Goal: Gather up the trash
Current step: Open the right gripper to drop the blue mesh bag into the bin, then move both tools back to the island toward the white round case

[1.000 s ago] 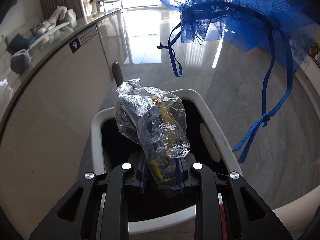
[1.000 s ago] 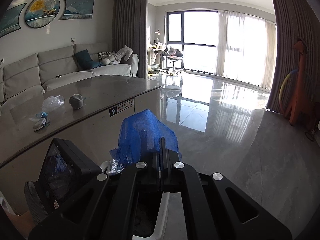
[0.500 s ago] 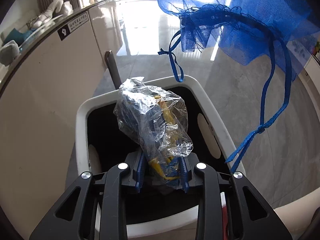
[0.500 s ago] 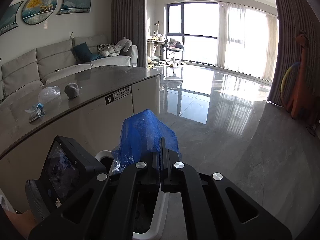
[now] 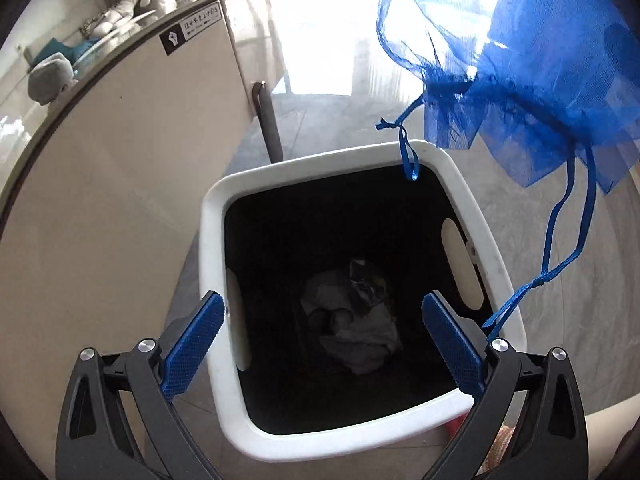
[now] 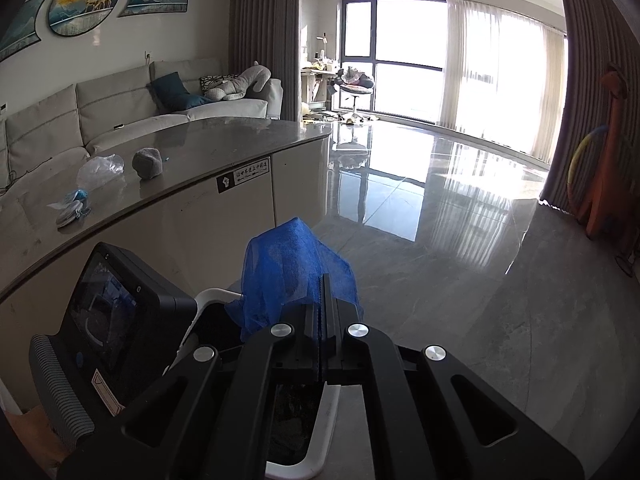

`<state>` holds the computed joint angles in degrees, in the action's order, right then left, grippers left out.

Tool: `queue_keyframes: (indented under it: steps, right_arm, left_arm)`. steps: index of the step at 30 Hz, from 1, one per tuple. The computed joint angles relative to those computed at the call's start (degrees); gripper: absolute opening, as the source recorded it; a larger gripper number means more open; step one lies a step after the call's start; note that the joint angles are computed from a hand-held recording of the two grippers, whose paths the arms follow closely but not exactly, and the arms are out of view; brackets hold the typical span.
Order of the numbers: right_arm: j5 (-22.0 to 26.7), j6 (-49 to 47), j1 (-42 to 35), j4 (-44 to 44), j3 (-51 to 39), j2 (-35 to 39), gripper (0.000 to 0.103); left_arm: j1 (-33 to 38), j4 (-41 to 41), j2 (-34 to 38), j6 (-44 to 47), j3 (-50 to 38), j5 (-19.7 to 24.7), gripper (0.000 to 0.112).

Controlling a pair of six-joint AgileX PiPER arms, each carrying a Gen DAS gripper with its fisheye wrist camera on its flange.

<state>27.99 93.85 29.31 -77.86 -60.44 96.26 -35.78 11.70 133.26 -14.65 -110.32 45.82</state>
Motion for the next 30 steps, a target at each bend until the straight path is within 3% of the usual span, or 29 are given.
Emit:
queue_keyframes:
  steps: [10, 19, 20, 21, 22, 23, 24, 30]
  right_arm:
    - [-2.6, -6.7, 0.5, 5.8, -4.3, 6.2, 0.001]
    - [-4.3, -15.1, 1.9, 14.3, -8.5, 12.2, 0.001]
    - [-4.9, -16.1, 1.8, 15.5, -8.7, 12.8, 0.008]
    - [-5.4, -19.3, 1.5, 18.9, -9.3, 13.7, 0.038]
    - [-5.2, -21.9, 1.4, 22.5, -10.2, 14.7, 0.077]
    - [-4.0, -22.3, 1.7, 23.8, -11.1, 15.9, 0.091]
    - [-1.4, -20.4, 2.7, 22.8, -12.1, 17.0, 0.099]
    - [7.2, -20.2, 5.3, 20.4, -15.9, 19.8, 0.099]
  left_arm:
    - [3.6, 6.5, -10.1, -9.9, 10.3, -6.4, 0.098]
    - [6.8, 5.6, -17.8, -11.2, 17.2, -9.7, 0.098]
    - [6.9, 6.3, -18.2, -11.7, 17.6, -10.0, 0.098]
    - [7.5, 6.9, -18.0, -11.8, 18.6, -11.5, 0.098]
    - [7.7, 7.7, -18.5, -12.3, 19.5, -11.8, 0.098]
    - [7.8, 8.3, -19.0, -12.8, 20.4, -12.2, 0.098]
    - [8.1, 8.3, -19.6, -12.7, 21.0, -12.4, 0.098]
    - [9.4, 9.7, -21.7, -13.9, 23.8, -14.2, 0.098]
